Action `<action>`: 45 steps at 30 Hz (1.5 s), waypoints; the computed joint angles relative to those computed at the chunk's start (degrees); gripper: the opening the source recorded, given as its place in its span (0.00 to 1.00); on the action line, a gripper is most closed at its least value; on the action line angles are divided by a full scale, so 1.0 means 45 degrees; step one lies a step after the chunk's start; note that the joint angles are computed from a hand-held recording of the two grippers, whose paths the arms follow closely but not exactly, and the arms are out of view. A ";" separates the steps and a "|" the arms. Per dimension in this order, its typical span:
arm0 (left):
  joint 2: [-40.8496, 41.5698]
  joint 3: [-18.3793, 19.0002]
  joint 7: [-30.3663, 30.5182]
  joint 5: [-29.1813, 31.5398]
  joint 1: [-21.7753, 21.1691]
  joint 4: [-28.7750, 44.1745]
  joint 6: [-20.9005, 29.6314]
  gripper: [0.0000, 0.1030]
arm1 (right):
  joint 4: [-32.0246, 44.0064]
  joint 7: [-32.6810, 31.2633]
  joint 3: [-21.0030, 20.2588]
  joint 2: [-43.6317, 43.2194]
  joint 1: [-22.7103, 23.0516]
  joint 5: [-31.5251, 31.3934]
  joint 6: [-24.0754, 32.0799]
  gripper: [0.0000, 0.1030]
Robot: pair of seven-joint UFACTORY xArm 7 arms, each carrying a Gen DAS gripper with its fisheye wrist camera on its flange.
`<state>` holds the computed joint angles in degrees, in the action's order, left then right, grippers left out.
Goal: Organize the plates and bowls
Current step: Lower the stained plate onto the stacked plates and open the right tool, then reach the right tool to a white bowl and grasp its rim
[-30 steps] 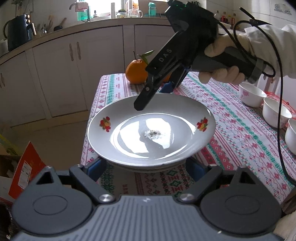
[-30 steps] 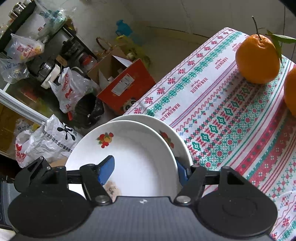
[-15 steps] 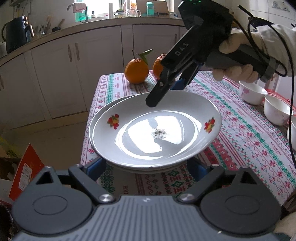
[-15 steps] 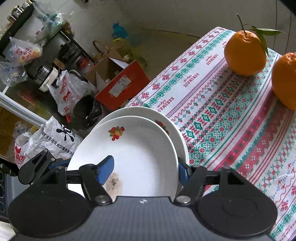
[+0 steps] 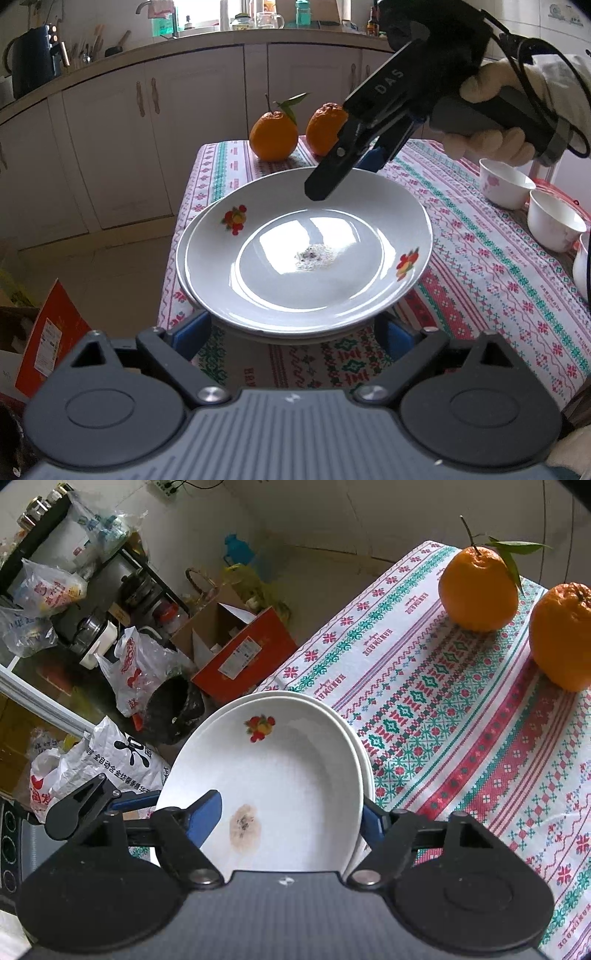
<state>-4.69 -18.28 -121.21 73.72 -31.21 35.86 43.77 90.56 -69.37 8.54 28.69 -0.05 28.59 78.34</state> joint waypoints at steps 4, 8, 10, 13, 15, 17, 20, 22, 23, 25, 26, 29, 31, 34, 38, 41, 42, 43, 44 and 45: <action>0.0027 -0.0011 -0.0005 -0.0043 -0.0025 0.0041 0.0061 0.93 | -0.0460 -0.0186 -0.0026 -0.0342 0.0048 -0.0065 -0.0388 0.82; -0.0008 -0.0050 -0.0015 0.0044 -0.0072 0.0061 0.0174 0.92 | -0.1012 -0.0397 -0.0085 -0.0765 0.0085 -0.0127 -0.0846 0.83; 0.0062 -0.0079 0.0153 -0.0043 -0.0111 0.0148 0.0303 0.93 | -0.1213 -0.0532 -0.0116 -0.0932 0.0062 -0.0127 -0.0939 0.85; 0.0161 -0.0095 0.0299 -0.0120 -0.0193 0.0246 0.0482 0.93 | -0.1632 -0.0643 -0.0201 -0.1226 0.0110 -0.0217 -0.1328 0.87; 0.0173 -0.0086 0.0347 -0.0160 -0.0233 0.0258 0.0527 0.93 | -0.1849 -0.0725 -0.0249 -0.1344 0.0105 -0.0258 -0.1516 0.87; 0.0186 -0.0074 0.0376 -0.0202 -0.0258 0.0271 0.0570 0.93 | -0.1967 -0.0781 -0.0281 -0.1401 0.0058 -0.0234 -0.1542 0.87; 0.0182 -0.0046 0.0358 -0.0192 -0.0265 0.0238 0.0544 0.94 | -0.2040 -0.0878 -0.0304 -0.1452 -0.0013 -0.0158 -0.1529 0.87; 0.0223 -0.0055 0.0407 -0.0304 -0.0285 0.0267 0.0619 0.94 | -0.2139 -0.1008 -0.0317 -0.1552 -0.0047 -0.0149 -0.1541 0.87; 0.0261 -0.0068 0.0480 -0.0376 -0.0309 0.0296 0.0688 0.94 | -0.2225 -0.1113 -0.0319 -0.1630 -0.0068 -0.0108 -0.1602 0.87; 0.0222 -0.0046 0.0537 -0.0354 -0.0324 0.0256 0.0551 0.94 | -0.2525 -0.1395 -0.0333 -0.1908 -0.0129 0.0029 -0.1749 0.88; 0.0222 -0.0073 0.0562 -0.0386 -0.0351 0.0271 0.0588 0.94 | -0.2750 -0.1597 -0.0344 -0.2102 -0.0171 0.0154 -0.1889 0.89; 0.0198 -0.0140 0.0679 -0.0472 -0.0435 0.0335 0.0712 0.94 | -0.3512 -0.2137 -0.0442 -0.2755 -0.0311 0.0692 -0.2349 0.92; 0.0120 -0.0177 0.0639 -0.0445 -0.0483 0.0341 0.0686 0.94 | -0.4142 -0.2516 -0.0555 -0.3300 -0.0400 0.1118 -0.2643 0.92; 0.0017 -0.0273 0.0681 -0.0320 -0.0557 0.0408 0.0734 0.94 | -0.5638 -0.3567 -0.0792 -0.4539 -0.0518 0.2195 -0.3706 0.95; 0.0063 -0.0387 0.0909 -0.0216 -0.0672 0.0706 0.0903 0.95 | -0.7299 -0.4839 -0.1310 -0.5955 -0.0471 0.3499 -0.4764 0.95; 0.0264 -0.0408 0.1045 -0.0096 -0.0768 0.1028 0.0973 0.95 | -0.8395 -0.6220 -0.1836 -0.6998 -0.0413 0.4559 -0.5398 0.98; 0.0330 -0.0385 0.1072 0.0017 -0.0790 0.1115 0.0855 0.95 | -0.8572 -0.6575 -0.2113 -0.7216 -0.0473 0.4933 -0.5207 0.99; 0.0436 -0.0380 0.1111 0.0101 -0.0829 0.1234 0.0792 0.95 | -0.8692 -0.6594 -0.2300 -0.7373 -0.0506 0.5048 -0.5151 1.00; 0.0562 -0.0365 0.1195 0.0158 -0.0870 0.1357 0.0756 0.95 | -0.8746 -0.6570 -0.2505 -0.7476 -0.0583 0.5054 -0.4993 1.00; 0.0730 -0.0344 0.1346 0.0202 -0.0917 0.1520 0.0731 0.95 | -0.8786 -0.6599 -0.2693 -0.7564 -0.0670 0.5076 -0.4819 1.00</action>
<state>-1.40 -19.82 -115.16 74.63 -35.33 42.70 47.06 51.03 -99.06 -3.58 -5.35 -3.06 51.44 56.66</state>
